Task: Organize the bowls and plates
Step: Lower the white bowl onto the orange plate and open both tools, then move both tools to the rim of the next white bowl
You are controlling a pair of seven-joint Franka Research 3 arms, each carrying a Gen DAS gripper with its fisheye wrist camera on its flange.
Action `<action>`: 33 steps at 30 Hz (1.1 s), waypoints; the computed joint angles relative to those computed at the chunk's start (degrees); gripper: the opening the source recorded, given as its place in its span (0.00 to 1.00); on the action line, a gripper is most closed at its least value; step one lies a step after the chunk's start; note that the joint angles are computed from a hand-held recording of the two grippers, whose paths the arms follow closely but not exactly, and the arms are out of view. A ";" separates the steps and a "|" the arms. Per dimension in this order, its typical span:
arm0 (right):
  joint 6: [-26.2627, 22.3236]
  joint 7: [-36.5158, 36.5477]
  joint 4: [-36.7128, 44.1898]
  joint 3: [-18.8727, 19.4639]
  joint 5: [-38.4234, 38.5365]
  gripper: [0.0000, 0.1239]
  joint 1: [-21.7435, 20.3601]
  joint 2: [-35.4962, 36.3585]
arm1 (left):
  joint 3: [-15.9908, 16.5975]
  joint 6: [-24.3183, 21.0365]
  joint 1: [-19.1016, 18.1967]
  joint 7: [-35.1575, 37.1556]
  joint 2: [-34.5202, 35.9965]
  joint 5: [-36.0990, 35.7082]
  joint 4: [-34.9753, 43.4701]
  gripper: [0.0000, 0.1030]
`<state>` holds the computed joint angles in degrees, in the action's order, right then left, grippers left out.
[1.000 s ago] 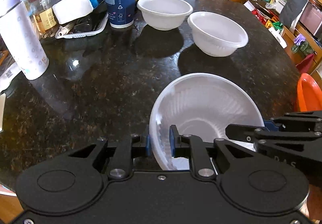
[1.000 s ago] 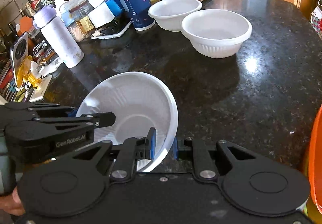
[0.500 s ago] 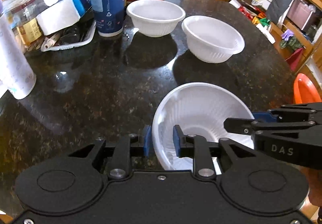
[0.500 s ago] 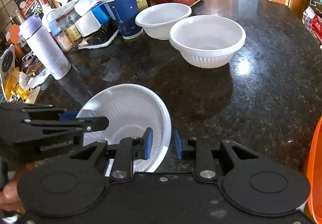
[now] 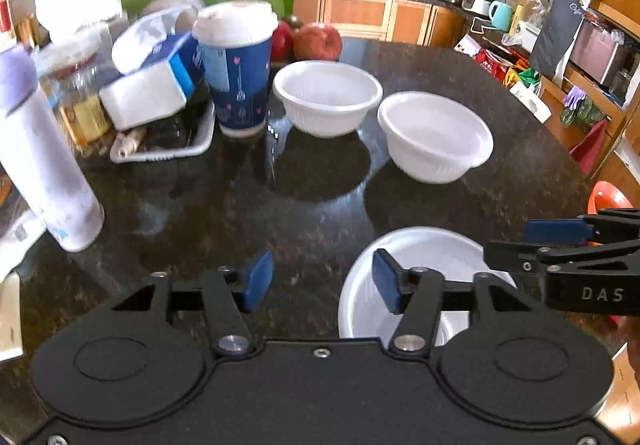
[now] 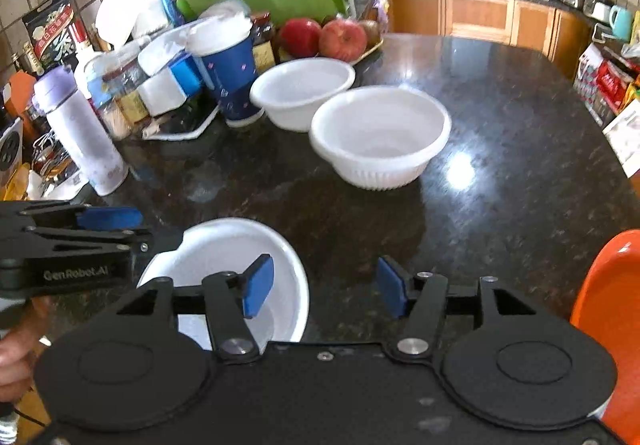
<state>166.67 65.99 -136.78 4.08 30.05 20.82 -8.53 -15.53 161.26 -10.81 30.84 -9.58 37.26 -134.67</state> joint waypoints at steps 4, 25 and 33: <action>2.78 1.23 -0.78 0.26 -1.69 0.53 -0.73 -1.25 | -0.16 1.19 1.07 -0.93 0.43 3.44 1.39 0.65; -2.18 19.06 11.31 -0.11 -18.36 0.55 -7.89 5.62 | 2.71 0.72 -1.67 30.88 13.52 -21.03 17.02 0.67; -12.05 12.88 25.67 -1.53 -12.99 0.50 -8.62 16.89 | 2.88 -9.76 -3.11 28.65 23.16 -24.74 29.83 0.62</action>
